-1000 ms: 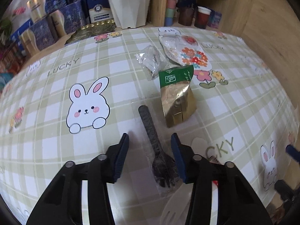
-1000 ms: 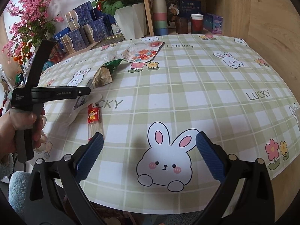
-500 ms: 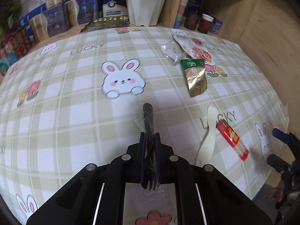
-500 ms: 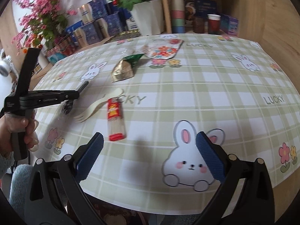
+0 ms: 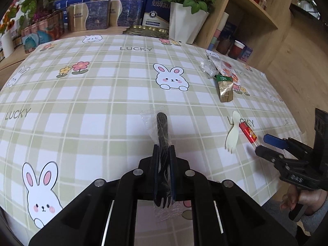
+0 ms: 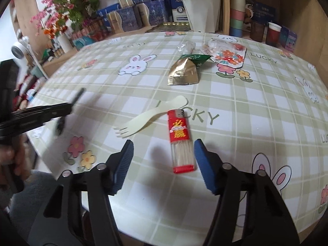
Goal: Collect trash
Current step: 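Close the right tool on the red lighter and lift it, then carry the fork and lighter over the bin and open both tools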
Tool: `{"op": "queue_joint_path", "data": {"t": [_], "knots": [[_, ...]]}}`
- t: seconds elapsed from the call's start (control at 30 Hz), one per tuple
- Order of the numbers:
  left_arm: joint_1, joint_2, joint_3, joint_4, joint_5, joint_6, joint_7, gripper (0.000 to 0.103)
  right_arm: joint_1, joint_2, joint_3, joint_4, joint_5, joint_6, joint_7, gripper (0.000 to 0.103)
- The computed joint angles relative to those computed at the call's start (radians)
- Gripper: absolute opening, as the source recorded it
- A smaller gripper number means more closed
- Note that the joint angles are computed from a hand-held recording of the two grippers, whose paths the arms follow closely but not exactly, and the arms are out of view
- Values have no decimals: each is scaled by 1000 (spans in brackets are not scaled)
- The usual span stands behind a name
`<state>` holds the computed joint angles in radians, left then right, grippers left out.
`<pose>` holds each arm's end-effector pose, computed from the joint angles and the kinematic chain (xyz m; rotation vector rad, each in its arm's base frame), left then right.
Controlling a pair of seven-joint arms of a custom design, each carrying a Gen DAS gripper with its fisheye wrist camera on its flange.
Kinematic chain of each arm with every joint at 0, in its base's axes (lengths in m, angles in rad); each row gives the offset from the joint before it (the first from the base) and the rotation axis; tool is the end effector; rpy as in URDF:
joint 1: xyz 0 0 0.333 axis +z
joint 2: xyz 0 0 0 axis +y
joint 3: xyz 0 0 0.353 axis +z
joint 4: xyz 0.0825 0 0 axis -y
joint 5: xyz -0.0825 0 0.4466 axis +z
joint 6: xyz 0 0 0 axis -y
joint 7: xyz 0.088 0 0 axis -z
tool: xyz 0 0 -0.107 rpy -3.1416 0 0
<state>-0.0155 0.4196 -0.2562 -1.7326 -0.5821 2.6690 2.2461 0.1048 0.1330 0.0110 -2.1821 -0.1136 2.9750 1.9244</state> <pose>0.7456 -0.1666 0.3991 -1.5132 2.3910 -0.9975 0.6426 0.0825 0.3992 -1.6858 1.9260 -0.5189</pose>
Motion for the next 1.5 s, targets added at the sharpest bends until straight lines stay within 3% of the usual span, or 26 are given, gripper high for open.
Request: {"op": "queue_joint_path", "data": {"t": [0.17,0.4,0.57,0.7,0.83,1.0,1.13,1.5], "knots": [[18,-40,-15,-60,-49,54,33,10,18,35,-36,41,-86,-55,88,41],[32,-70,-24,-92,-129,45,77,10,65,54,-95,58,-313,-41,237,36],[29,-90,-20,-112,-165,33,93,10,29,41,-61,32,-280,-12,205,27],[31,-116,-18,-134,-206,21,120,10,19,39,-45,38,-244,-33,169,26],[27,-139,-10,-157,-236,10,139,10,6,21,-30,7,-171,16,158,26],[19,-179,3,-192,-264,-4,171,10,40,-36,-64,-43,-257,57,254,26],[13,-219,13,-222,-299,-14,206,10,39,-94,-54,-87,-302,62,300,26],[-32,-397,69,-382,-392,-92,321,10,-24,-297,41,-243,-429,77,464,26]]}}
